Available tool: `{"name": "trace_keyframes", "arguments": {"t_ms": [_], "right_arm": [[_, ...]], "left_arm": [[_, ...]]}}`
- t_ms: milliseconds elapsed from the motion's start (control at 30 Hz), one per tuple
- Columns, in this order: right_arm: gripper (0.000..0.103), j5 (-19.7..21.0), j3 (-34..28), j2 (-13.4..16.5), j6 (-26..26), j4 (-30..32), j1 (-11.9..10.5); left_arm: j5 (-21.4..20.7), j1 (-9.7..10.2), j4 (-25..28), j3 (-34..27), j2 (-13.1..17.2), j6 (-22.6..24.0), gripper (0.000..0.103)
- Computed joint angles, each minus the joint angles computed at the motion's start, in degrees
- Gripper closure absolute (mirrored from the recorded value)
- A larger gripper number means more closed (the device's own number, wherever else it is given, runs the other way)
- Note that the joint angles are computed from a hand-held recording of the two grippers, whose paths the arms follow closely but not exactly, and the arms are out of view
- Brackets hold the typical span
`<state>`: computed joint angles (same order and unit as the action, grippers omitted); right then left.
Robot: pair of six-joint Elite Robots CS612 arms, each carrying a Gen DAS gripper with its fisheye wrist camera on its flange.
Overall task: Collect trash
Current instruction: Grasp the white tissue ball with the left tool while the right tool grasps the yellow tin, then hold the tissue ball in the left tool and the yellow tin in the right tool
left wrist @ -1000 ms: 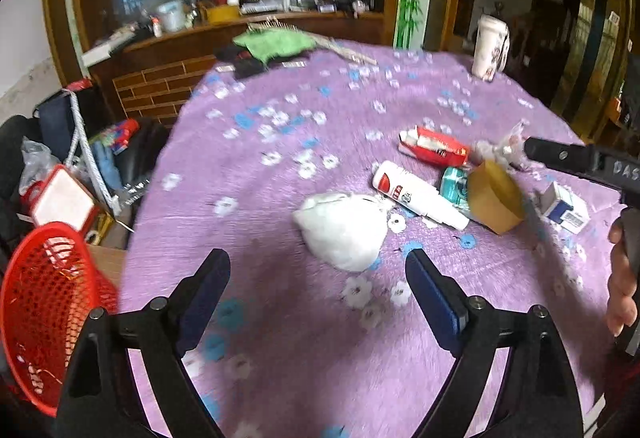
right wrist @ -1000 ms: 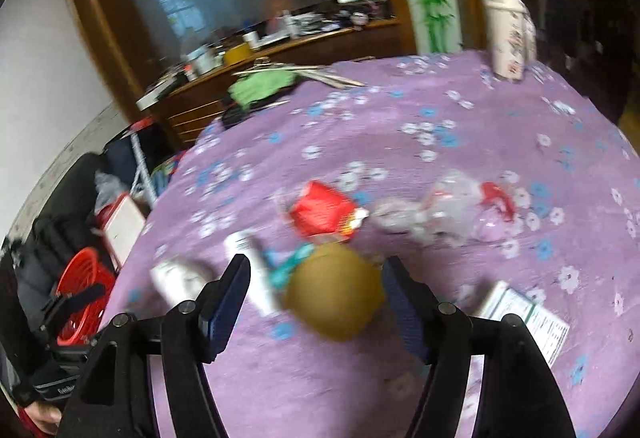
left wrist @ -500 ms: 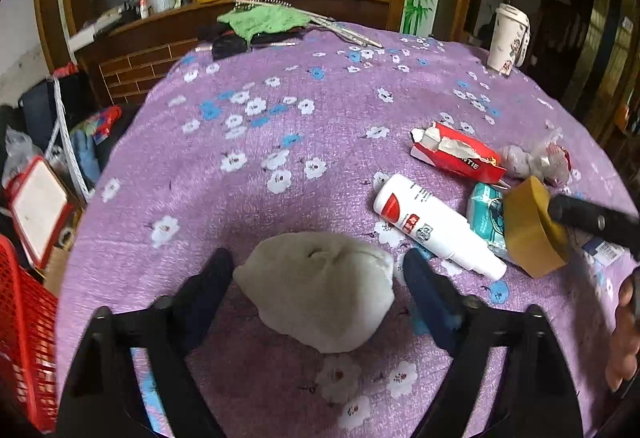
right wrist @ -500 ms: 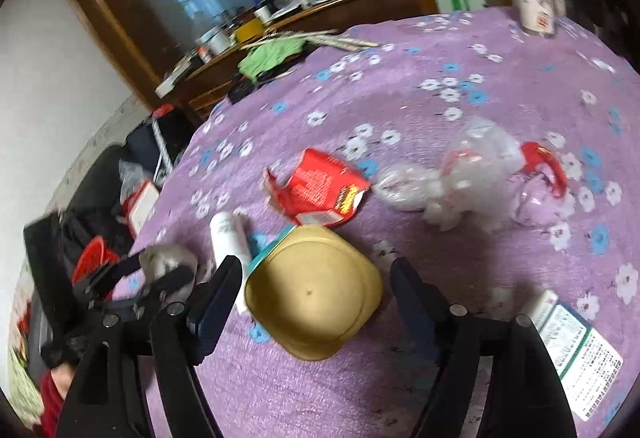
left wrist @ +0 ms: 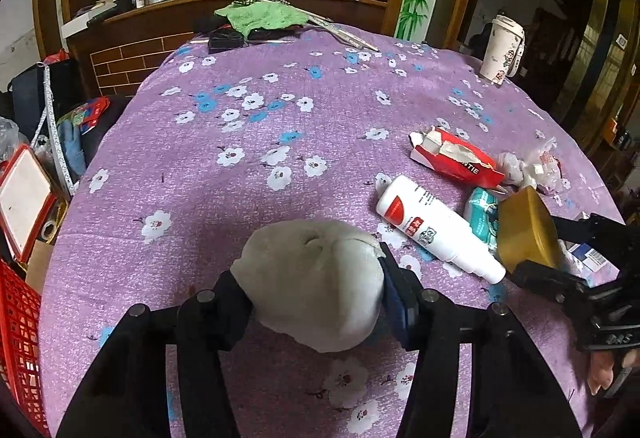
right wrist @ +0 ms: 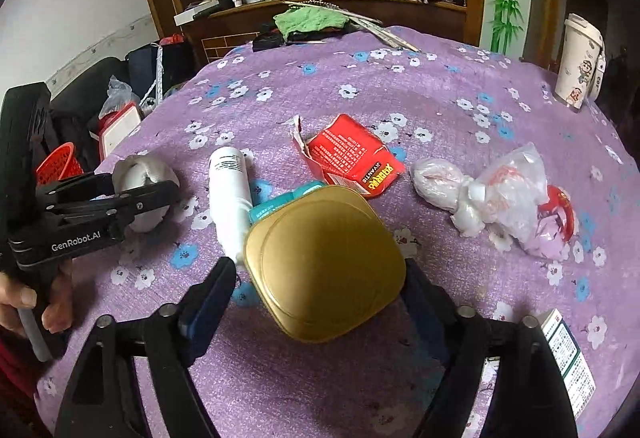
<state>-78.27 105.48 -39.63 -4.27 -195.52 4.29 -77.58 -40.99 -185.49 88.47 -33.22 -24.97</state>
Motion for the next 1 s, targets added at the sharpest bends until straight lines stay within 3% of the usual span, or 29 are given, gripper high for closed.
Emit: {"name": "trace_keyframes", "arguments": {"t_ms": [200, 400, 500, 1000], "right_arm": [[0.025, -0.02, 0.5, -0.23, 0.81, -1.15, -0.1], [0.025, 2.89, 1.71, -0.43, 6.22, -6.57, -1.44], [0.025, 2.21, 1.84, -0.45, 7.4, -7.82, -1.46], [0.025, 1.34, 1.92, -0.52, 6.02, -9.79, -0.37]], "left_arm": [[-0.08, 0.06, -1.94, 0.46, -0.01, 0.19, 0.05], [2.68, -0.58, -5.57, 1.19, -0.06, 1.66, 0.05], [3.56, -0.72, -5.96, 1.27, -0.1, 1.92, 0.05], [6.16, -1.74, -8.59, 1.95, -0.35, 4.26, 0.05]]}}
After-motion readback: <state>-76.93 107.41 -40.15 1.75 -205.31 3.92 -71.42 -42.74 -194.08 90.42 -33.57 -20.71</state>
